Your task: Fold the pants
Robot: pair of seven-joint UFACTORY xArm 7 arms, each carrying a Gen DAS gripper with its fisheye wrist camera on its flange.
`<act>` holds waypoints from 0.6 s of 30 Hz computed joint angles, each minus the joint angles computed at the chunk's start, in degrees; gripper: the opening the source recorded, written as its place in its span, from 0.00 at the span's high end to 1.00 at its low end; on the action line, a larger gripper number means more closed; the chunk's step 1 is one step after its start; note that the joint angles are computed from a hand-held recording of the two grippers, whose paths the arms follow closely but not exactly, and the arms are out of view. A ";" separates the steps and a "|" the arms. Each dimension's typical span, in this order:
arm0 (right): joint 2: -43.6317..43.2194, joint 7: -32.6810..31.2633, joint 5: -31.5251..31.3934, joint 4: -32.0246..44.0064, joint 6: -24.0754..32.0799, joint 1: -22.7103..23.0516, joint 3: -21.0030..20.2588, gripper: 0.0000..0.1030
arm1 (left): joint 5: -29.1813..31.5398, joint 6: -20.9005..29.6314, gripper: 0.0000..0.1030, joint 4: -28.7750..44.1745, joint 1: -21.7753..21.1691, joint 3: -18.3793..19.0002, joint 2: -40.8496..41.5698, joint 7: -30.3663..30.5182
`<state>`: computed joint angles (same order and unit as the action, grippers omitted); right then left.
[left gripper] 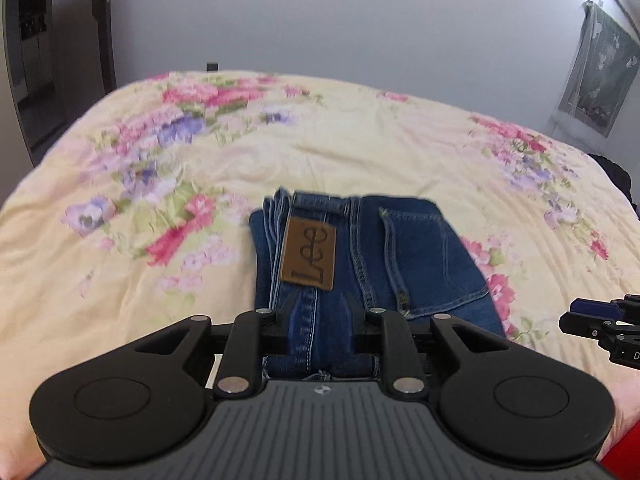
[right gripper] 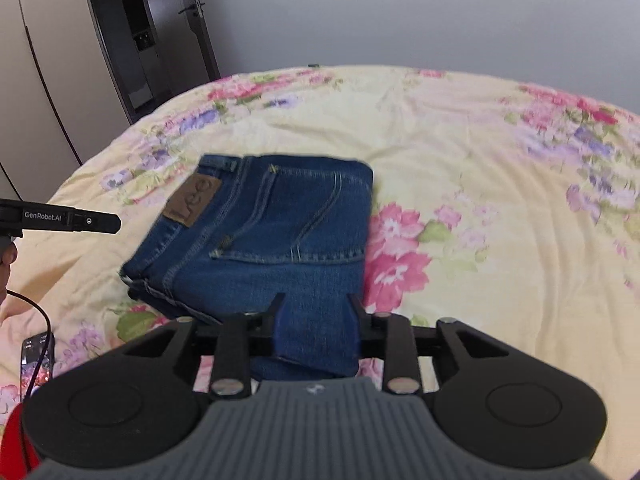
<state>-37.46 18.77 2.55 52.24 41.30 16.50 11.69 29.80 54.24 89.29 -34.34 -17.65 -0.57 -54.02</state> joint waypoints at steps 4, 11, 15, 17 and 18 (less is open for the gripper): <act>-2.99 -0.16 -0.01 4.78 2.15 0.12 0.00 0.55 | 6.93 10.76 0.59 11.95 -3.33 -2.24 1.70 2.04; -11.03 2.66 -0.52 8.00 3.94 -1.55 2.77 0.29 | 25.75 28.09 0.11 30.56 -17.15 -3.97 7.32 5.09; -17.42 7.38 -1.25 5.94 4.42 -3.90 6.00 0.21 | 33.79 33.40 0.01 31.45 -24.79 -3.20 8.39 1.84; -20.83 9.54 -1.69 4.25 5.06 -4.65 7.56 0.21 | 36.11 34.22 0.01 28.30 -27.22 -2.56 7.70 -0.83; -22.61 10.62 -1.76 3.07 5.02 -4.81 8.28 0.21 | 37.26 35.03 0.01 26.56 -28.14 -2.53 7.54 -2.81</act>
<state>-60.07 29.39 0.78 55.31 46.33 11.68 19.97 67.06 89.27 115.84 -62.48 -20.17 6.97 -56.83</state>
